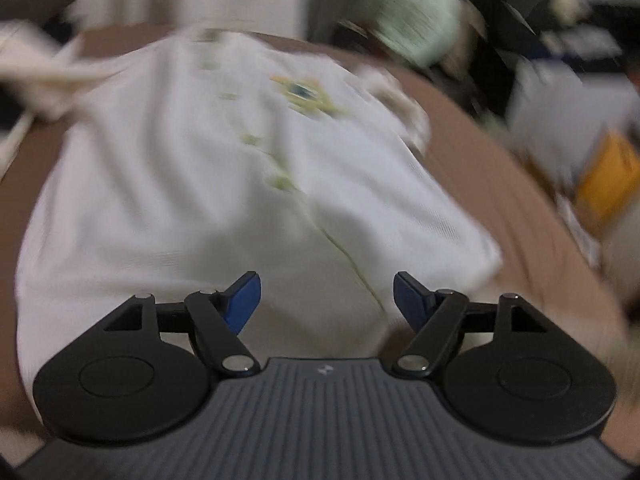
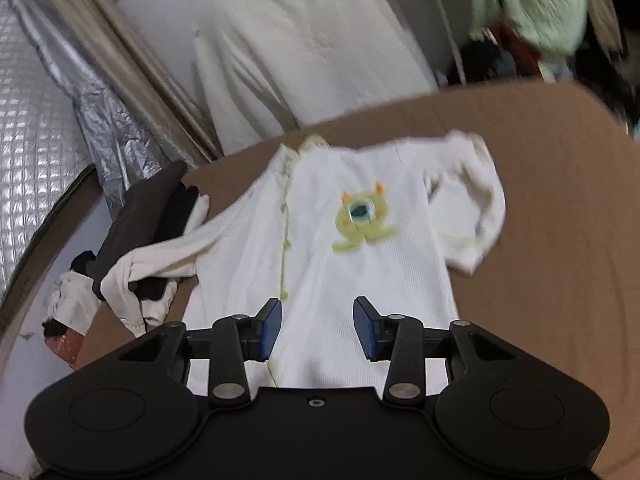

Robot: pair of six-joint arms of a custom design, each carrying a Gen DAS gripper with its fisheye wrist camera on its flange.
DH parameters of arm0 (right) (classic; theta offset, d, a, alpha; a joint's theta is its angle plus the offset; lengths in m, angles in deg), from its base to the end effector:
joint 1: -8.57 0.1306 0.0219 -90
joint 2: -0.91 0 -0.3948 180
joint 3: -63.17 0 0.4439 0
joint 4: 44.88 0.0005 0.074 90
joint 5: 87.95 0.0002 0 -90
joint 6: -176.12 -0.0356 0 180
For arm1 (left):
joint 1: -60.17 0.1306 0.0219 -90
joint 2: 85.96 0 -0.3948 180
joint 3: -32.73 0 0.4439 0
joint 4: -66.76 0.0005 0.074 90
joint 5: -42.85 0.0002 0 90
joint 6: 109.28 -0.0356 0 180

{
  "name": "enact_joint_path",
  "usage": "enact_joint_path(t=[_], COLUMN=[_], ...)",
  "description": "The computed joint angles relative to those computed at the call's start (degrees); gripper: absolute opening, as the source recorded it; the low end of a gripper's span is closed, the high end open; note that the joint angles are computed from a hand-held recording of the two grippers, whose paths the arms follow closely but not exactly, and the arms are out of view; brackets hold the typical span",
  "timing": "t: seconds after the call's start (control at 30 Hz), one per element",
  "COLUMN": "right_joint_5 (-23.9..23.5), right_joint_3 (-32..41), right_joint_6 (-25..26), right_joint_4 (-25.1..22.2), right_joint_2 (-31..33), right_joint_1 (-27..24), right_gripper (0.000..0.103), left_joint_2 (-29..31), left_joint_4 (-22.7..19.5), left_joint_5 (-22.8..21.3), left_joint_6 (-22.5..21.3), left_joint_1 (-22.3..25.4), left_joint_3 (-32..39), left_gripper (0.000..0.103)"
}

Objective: Fold clothes

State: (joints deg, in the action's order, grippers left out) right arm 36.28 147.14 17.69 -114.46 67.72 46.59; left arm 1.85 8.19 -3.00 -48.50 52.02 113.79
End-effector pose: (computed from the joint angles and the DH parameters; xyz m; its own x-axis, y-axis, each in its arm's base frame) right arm 0.2911 0.2016 0.5424 -0.4518 0.6228 -0.6388 0.4927 0.7711 0.4033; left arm 0.4805 -0.0944 0.3824 -0.5948 0.4390 -0.6734 0.7791 0.5210 -0.3485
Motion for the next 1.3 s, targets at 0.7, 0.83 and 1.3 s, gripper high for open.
enact_joint_path(t=[0.7, 0.83, 1.3], right_joint_5=[-16.3, -10.6, -2.0], right_joint_3=[-12.3, -26.4, -23.5], right_joint_6=[24.4, 19.4, 45.4], right_joint_4=[7.0, 23.0, 31.6], right_joint_2=[-0.8, -4.5, 1.1], right_joint_1=[-33.6, -35.0, -44.6], right_gripper=[0.058, 0.058, 0.003], left_joint_2=[22.0, 32.9, 58.2], left_joint_4=[9.9, 8.2, 0.5], left_joint_5=[-20.5, -29.4, -35.4], left_joint_6=[13.4, 10.8, 17.2], left_joint_1=[-22.5, -28.1, -32.2], left_joint_3=[30.6, 41.9, 74.8], left_gripper=[0.083, 0.083, 0.008])
